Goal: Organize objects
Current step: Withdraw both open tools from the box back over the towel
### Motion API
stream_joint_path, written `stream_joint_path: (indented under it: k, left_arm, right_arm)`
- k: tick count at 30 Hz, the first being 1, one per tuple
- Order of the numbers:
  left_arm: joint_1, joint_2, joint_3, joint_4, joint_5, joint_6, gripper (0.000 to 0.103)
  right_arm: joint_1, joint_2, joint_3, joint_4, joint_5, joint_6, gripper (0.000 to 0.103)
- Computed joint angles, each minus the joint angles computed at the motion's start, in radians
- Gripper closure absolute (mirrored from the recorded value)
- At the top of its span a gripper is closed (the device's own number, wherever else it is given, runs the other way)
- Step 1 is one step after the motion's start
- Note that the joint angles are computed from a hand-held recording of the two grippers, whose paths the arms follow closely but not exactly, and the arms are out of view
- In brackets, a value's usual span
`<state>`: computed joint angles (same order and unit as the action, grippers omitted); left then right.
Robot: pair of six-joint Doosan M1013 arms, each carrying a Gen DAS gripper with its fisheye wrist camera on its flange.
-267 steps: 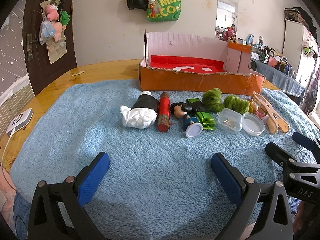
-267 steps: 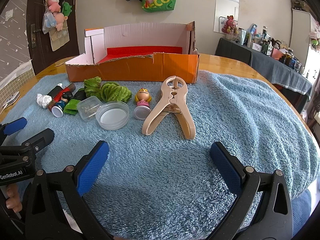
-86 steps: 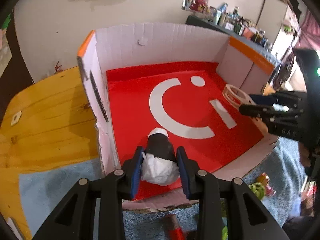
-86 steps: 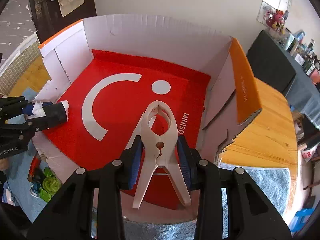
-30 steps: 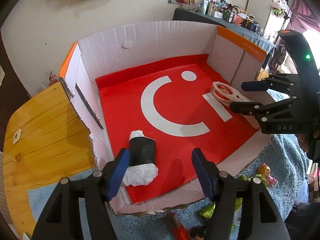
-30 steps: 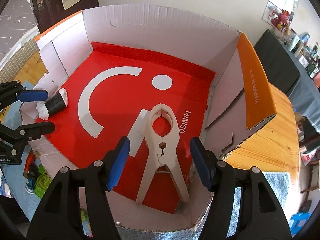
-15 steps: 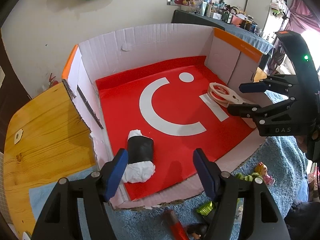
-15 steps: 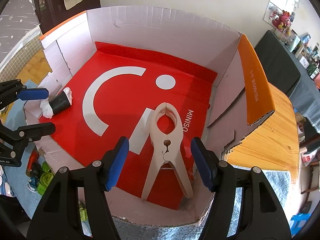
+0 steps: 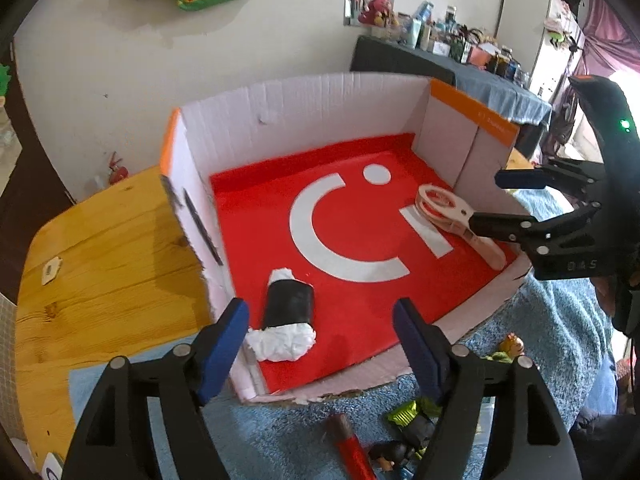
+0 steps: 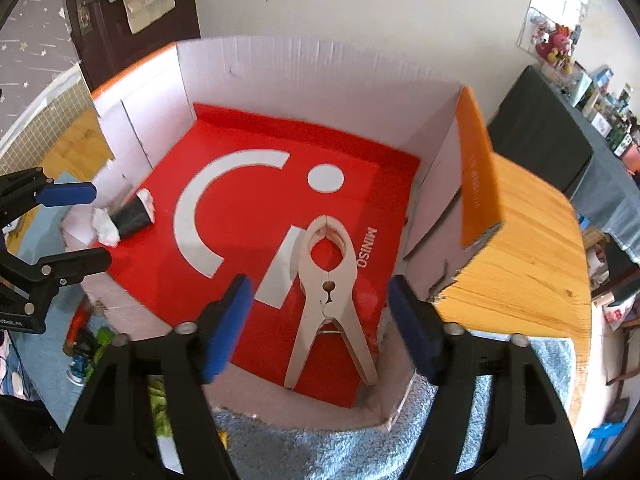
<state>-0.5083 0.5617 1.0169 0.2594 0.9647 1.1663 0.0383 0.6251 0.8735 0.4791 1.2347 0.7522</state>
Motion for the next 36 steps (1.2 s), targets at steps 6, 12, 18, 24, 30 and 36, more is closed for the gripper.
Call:
stream_joint_path:
  k: [6,12,18,24,30,36]
  left_arm:
    - [-0.021,-0.047,0.049,0.106,-0.045,-0.099,0.018]
    - [-0.045,-0.097,0.105,0.203,-0.085,-0.205,0.013]
    - [-0.076,-0.148,0.172,0.306,-0.126,-0.325,0.006]
    - [-0.112,-0.187,0.231,0.410,-0.145,-0.429,0.000]
    - [-0.144,-0.217,0.286,0.489,-0.148,-0.541,0.000]
    - [-0.174,-0.239,0.351,0.592,-0.134,-0.700,0.000]
  right_arm:
    - [-0.021,-0.051,0.049,0.082,-0.037,-0.018,0.024]
    - [-0.039,-0.124,0.137,0.176,-0.115,-0.083,0.018]
    - [-0.063,-0.192,0.230,0.275,-0.177,-0.135,0.011]
    - [-0.077,-0.250,0.326,0.329,-0.227,-0.180,0.011]
    - [-0.095,-0.300,0.415,0.384,-0.268,-0.230,0.011]
    - [-0.107,-0.346,0.512,0.436,-0.326,-0.284,0.006]
